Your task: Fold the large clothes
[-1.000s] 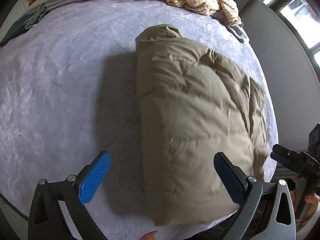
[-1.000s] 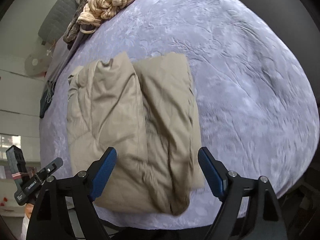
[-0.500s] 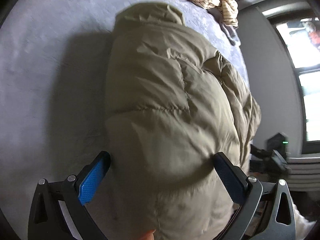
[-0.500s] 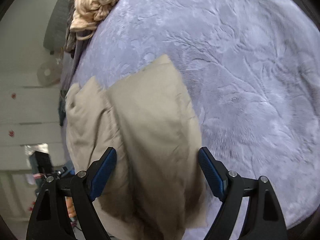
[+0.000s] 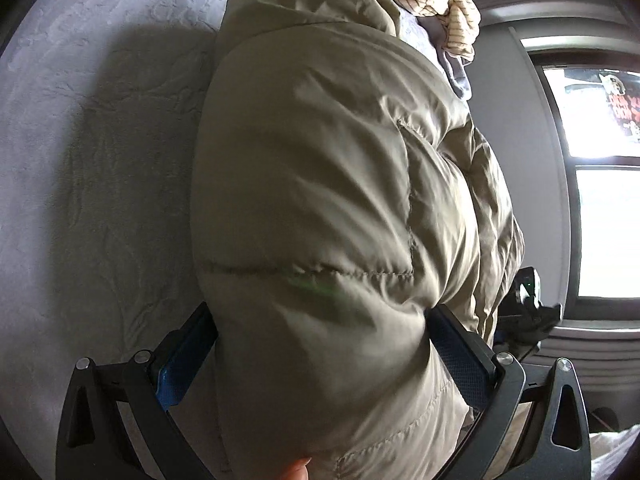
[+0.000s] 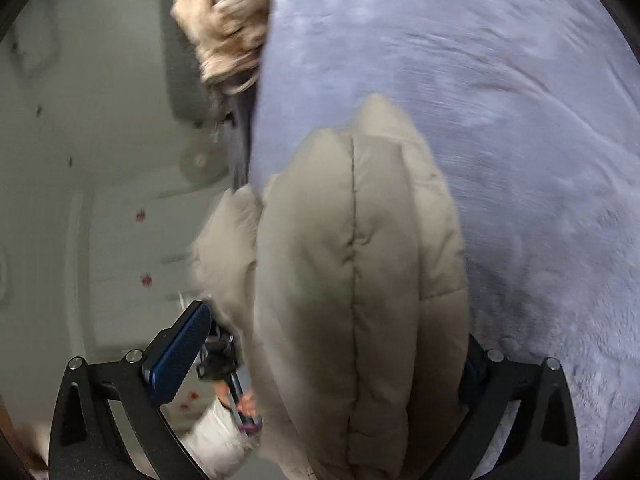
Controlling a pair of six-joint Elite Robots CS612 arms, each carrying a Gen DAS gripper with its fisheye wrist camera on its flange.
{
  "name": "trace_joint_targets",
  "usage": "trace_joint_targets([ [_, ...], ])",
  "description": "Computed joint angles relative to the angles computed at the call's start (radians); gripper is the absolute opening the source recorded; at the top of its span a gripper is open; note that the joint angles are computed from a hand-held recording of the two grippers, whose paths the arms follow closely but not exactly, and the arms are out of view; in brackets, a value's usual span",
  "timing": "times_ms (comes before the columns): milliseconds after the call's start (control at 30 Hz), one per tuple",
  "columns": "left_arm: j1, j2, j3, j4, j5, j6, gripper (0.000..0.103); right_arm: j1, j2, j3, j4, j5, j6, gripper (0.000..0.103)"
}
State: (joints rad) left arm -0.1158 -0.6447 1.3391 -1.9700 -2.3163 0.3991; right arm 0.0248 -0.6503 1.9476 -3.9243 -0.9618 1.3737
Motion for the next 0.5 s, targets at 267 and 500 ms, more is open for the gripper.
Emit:
trace_joint_targets([
  [267,-0.008,0.020,-0.024,0.003,-0.007,-0.015,0.103,0.012,-0.084,-0.060,0.492,0.055,-0.403,0.103],
  [500,-0.029,0.043,-0.068,0.066,0.022,0.019,0.103,0.000,-0.023,-0.139,0.633,0.122,-0.366,0.103],
])
